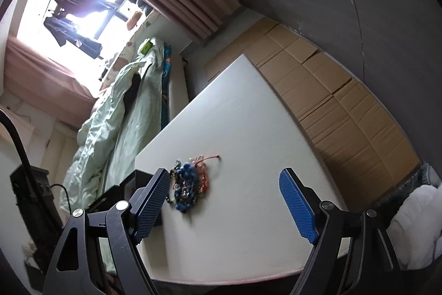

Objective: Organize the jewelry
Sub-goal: 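Withdraw both grippers from the box back over the jewelry pile, then close the left gripper on the blue knotted cord bracelet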

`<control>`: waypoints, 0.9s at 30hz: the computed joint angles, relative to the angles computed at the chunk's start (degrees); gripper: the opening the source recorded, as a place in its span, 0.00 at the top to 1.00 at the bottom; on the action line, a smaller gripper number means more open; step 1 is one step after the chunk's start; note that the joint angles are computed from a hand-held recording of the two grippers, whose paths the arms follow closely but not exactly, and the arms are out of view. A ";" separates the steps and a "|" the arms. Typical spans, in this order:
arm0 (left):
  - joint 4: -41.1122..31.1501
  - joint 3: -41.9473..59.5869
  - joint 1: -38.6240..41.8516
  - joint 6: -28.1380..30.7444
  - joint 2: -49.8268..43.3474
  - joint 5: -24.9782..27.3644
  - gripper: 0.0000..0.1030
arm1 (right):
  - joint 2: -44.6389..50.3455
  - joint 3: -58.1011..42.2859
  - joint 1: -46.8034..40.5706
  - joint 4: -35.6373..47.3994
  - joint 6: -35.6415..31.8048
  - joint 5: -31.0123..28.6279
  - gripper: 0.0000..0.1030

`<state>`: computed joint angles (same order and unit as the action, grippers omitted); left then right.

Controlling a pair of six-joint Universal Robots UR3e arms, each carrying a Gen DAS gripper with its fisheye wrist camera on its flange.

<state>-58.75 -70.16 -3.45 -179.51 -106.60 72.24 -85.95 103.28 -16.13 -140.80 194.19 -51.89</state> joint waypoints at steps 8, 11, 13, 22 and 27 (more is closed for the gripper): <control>-2.53 5.82 -0.38 -0.50 -6.69 0.34 0.47 | 3.14 -1.74 -2.05 1.74 -0.83 3.47 0.21; -5.35 10.05 -1.30 -1.18 -10.70 2.31 0.53 | 4.27 -2.47 -1.89 1.40 -0.33 3.97 0.22; -6.52 12.18 -1.98 -1.45 -12.66 3.69 0.56 | 5.03 -3.24 -1.57 1.50 -0.16 4.06 0.22; -8.09 14.17 -2.98 -1.88 -16.41 8.21 0.69 | 7.25 -5.48 -0.58 2.50 -0.17 4.80 0.22; -8.78 15.05 -3.25 -1.41 -17.62 8.26 0.77 | 8.45 -6.59 1.11 2.26 0.60 4.51 0.22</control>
